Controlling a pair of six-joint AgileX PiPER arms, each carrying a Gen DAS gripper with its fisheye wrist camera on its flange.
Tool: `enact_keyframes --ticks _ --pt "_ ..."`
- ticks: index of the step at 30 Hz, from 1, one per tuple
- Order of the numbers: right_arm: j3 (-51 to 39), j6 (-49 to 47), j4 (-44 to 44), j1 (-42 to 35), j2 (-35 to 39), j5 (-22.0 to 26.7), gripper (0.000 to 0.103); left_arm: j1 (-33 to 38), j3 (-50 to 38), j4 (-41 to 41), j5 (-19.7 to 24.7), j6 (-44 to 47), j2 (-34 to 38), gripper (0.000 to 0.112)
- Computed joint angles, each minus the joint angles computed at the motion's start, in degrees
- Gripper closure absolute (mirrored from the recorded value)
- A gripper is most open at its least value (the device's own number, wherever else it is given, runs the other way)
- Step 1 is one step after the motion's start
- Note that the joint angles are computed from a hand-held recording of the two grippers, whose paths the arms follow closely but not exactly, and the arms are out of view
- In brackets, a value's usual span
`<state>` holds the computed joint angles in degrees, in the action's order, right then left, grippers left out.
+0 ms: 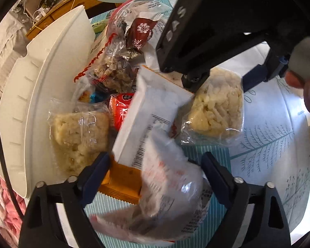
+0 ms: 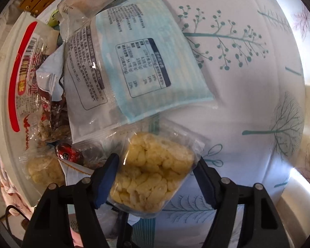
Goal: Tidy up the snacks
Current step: 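Grasp the silver bar with left tool while right tool grasps the clear puffed-snack bag, then carry both snacks over the white tray and open both tools to drop them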
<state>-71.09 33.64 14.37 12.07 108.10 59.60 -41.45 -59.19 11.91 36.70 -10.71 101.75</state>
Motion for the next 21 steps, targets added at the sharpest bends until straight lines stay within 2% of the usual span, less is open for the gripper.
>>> enact_keyframes --ticks 1,2,4,11,17,21 --pt "-1.6 1.1 -0.9 1.2 1.5 0.3 0.032 -0.3 -0.3 1.2 0.6 -1.1 0.5 0.057" --pt "-2.9 2.0 -2.0 2.4 2.4 1.0 0.034 -0.4 -0.7 3.2 1.6 -3.1 1.2 0.065" --pt "-6.2 3.0 -4.0 4.4 4.9 2.1 0.035 0.8 -0.5 1.1 1.3 -2.0 1.0 0.066" --pt "-8.1 4.0 -3.8 6.8 7.1 0.9 0.036 4.6 0.3 -4.8 3.9 5.5 -1.6 0.067" --pt "-2.0 -0.6 -1.0 3.1 2.6 -1.6 0.039 8.0 4.6 -10.8 6.5 12.1 -6.6 0.069" --pt "2.2 -3.8 2.9 -0.4 0.5 -3.4 0.039 9.6 5.3 -12.5 10.5 14.0 -9.9 0.072"
